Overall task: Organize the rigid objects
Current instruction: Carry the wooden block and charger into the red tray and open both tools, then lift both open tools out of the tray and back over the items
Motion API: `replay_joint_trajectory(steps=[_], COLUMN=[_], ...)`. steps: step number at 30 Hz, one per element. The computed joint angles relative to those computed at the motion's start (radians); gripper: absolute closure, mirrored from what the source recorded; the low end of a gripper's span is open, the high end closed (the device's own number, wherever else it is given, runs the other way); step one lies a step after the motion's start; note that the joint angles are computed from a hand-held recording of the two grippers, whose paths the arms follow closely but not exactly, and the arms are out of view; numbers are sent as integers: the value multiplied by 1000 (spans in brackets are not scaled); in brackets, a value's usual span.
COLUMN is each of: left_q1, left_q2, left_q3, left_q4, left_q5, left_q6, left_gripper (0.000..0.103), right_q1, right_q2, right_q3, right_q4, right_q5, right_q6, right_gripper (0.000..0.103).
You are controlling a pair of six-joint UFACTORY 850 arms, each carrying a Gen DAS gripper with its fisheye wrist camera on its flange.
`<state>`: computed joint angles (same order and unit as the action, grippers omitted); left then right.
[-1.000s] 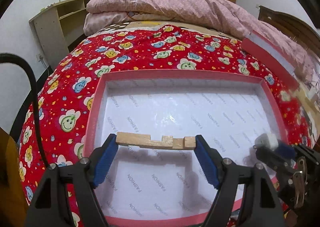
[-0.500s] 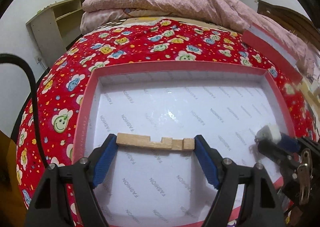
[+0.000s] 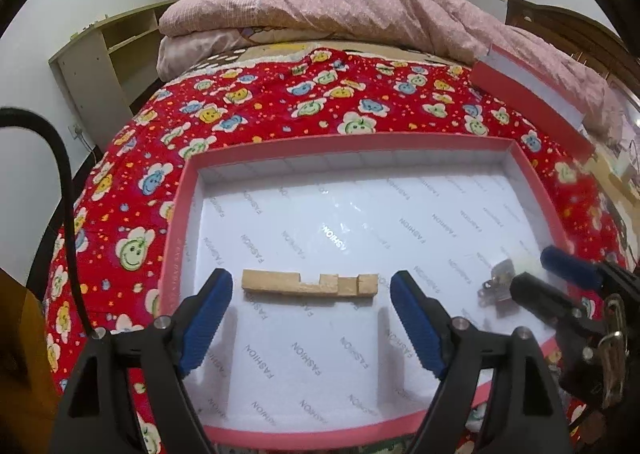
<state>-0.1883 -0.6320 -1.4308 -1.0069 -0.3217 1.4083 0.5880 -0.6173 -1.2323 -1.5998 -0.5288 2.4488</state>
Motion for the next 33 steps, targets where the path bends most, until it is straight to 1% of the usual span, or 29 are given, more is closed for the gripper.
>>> replay_joint_trajectory(steps=[3,6,15,18,20,22,27,33], left_q1=[7,15,30,28,34,38,56,80], left_q2=[23,50,103,113,120,128,143,181], left_q3=[23,53,110,116,121,128,143,206], left_q4=[-45,-111,-232,-244,-260,-276,-263,-340], left_q5=[-9,-14,-33,-24,-41,-40,-54,-59], left_q6=[48,123,273,287,304,322,298,395], left_gripper=[17,13,12,12,12,12,12,12], right_q1=[15,32,74,78,79,80,83,98], right_q2=[14,32,65,67,71,75,80,82], right_q3=[10,28,58,52,54,60,76,102], right_q4=[8,-12,-4,21,19,8,-18,-58], right_q5=[-28,-50,-102,-116,-119,-122,-117,-107], right_q6=[-4,21,18,-12,-11,5,51,122], right_gripper=[46,42,41,41,41,41,40,40])
